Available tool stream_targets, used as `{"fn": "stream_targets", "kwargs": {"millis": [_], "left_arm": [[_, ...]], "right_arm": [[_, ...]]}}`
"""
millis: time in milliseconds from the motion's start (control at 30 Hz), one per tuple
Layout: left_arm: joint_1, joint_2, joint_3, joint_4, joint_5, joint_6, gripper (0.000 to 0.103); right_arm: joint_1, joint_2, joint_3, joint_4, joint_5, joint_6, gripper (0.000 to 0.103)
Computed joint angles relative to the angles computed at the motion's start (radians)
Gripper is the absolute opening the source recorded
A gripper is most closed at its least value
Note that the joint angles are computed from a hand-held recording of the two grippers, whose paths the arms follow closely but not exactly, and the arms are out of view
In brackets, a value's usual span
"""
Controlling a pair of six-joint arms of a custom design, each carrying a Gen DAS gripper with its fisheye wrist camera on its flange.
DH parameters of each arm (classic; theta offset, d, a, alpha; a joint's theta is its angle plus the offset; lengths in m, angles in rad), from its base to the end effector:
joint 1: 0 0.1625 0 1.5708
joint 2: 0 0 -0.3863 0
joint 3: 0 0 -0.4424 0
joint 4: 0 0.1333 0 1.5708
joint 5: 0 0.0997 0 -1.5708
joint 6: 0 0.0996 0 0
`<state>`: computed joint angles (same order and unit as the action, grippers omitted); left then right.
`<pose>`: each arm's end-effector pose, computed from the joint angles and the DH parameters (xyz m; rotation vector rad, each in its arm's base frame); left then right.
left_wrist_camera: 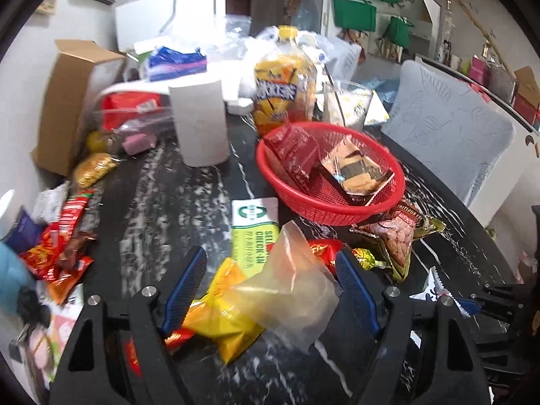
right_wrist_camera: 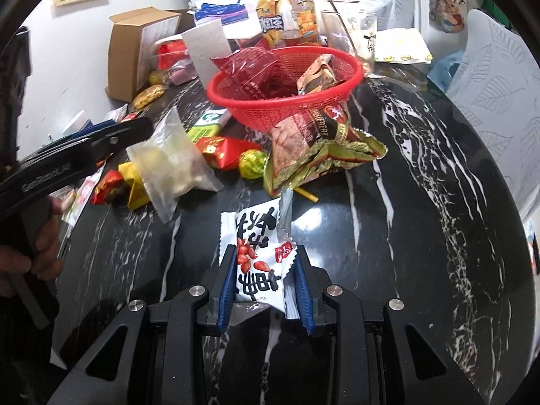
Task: Organize snacks
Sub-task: 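Grasp the clear plastic bag with the left tool while the right tool holds the white packet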
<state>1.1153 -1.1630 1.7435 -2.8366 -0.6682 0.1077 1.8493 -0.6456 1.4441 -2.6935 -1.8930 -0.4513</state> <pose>-0.0913 -0.6672 0.2898 0.2452 2.2120 -0.9544 0.3018 -0.6853 0.0202 0.9182 -2.6097 0.4118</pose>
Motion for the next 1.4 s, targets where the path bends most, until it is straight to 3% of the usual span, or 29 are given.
{"fn": "stream_targets", "kwargs": {"millis": [233,567,1000,1267,1400], "left_arm": [[0.034,0.009,-0.028,0.147,-0.100,-0.089,0.078],[0.002,-0.034,0.048,0.143,-0.098,-0.107,0.069],[-0.069,-0.142,0.178,0.275,-0.083,-0.228,0.069],[-0.106,-0.220,0.249,0.383,-0.071,-0.362,0.069],[-0.103,-0.232,0.265,0.417,-0.080,-0.383,0.075]], "right_arm": [[-0.003,0.011,-0.020,0.011,-0.022,0.012,0.031],[-0.010,-0.006,0.004,0.002,-0.017,0.015,0.031],[-0.018,-0.078,0.112,-0.071,-0.007,0.008,0.031],[-0.022,-0.123,0.186,-0.103,0.010,-0.008,0.031],[-0.021,-0.135,0.210,-0.110,0.019,-0.017,0.031]]}}
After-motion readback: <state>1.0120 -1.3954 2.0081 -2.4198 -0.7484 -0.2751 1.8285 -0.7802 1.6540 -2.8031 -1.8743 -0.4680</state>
